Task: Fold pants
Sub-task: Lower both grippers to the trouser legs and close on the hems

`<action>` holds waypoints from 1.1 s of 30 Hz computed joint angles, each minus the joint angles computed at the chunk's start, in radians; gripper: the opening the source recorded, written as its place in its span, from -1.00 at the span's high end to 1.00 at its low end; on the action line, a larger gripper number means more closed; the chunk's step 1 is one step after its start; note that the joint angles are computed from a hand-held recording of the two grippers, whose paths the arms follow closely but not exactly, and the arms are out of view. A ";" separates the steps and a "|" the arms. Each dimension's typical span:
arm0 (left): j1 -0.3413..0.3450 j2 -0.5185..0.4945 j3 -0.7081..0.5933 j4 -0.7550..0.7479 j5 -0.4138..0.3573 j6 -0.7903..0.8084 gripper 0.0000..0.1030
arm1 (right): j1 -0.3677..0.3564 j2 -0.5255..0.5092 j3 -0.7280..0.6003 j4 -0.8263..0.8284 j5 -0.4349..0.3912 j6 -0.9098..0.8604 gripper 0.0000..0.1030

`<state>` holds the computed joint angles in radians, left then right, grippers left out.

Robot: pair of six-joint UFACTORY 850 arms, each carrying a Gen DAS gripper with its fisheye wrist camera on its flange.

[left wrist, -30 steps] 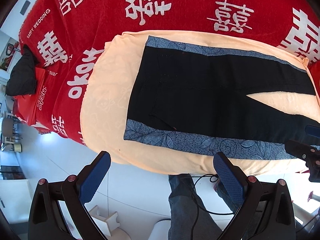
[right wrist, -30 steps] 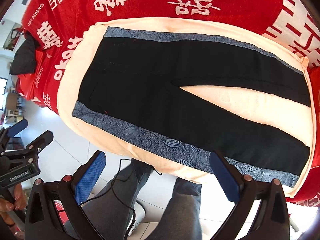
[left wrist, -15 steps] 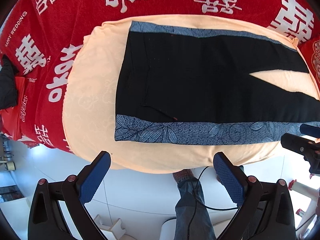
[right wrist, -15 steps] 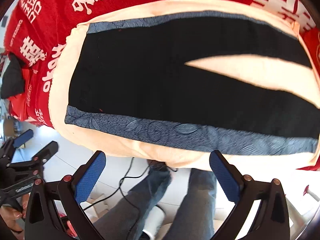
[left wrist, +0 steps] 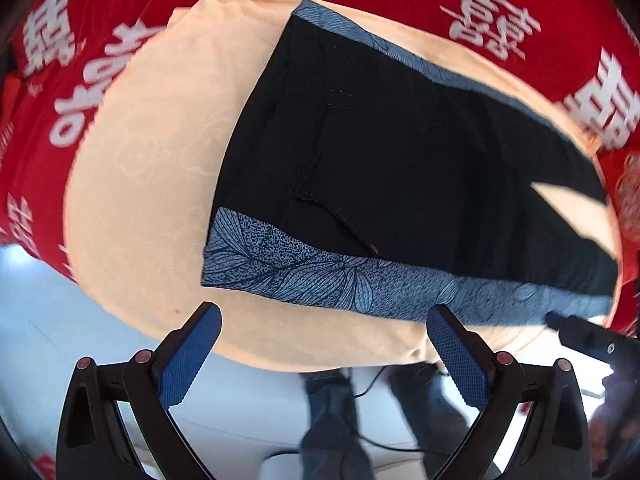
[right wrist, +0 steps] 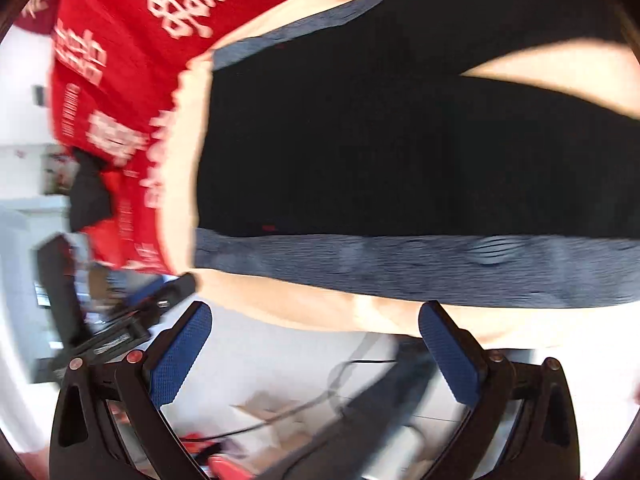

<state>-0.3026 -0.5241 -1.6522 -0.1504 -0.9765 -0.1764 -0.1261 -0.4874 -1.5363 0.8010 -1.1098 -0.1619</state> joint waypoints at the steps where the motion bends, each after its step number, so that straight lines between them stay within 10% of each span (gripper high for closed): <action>1: 0.016 0.010 0.026 -0.052 0.022 0.022 -1.00 | -0.009 0.000 0.036 0.098 -0.005 -0.049 -1.00; 3: 0.046 0.021 0.076 -0.156 0.051 0.069 -1.00 | -0.019 -0.001 0.103 0.257 -0.018 -0.121 -0.95; 6: 0.066 0.027 0.133 -0.238 0.089 0.125 -1.00 | -0.011 -0.009 0.185 0.369 -0.021 -0.173 -0.22; 19: 0.081 -0.040 0.166 -0.472 0.129 0.241 -1.00 | -0.046 -0.002 0.377 0.762 0.093 -0.322 -0.20; 33: 0.062 -0.121 0.039 -0.478 0.152 0.167 -0.74 | -0.134 0.074 0.440 0.629 0.122 -0.301 -0.20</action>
<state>-0.2405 -0.6450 -1.6132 -0.6289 -0.8243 -0.0099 -0.2602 -0.4137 -1.0966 1.4299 -0.9877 -0.4634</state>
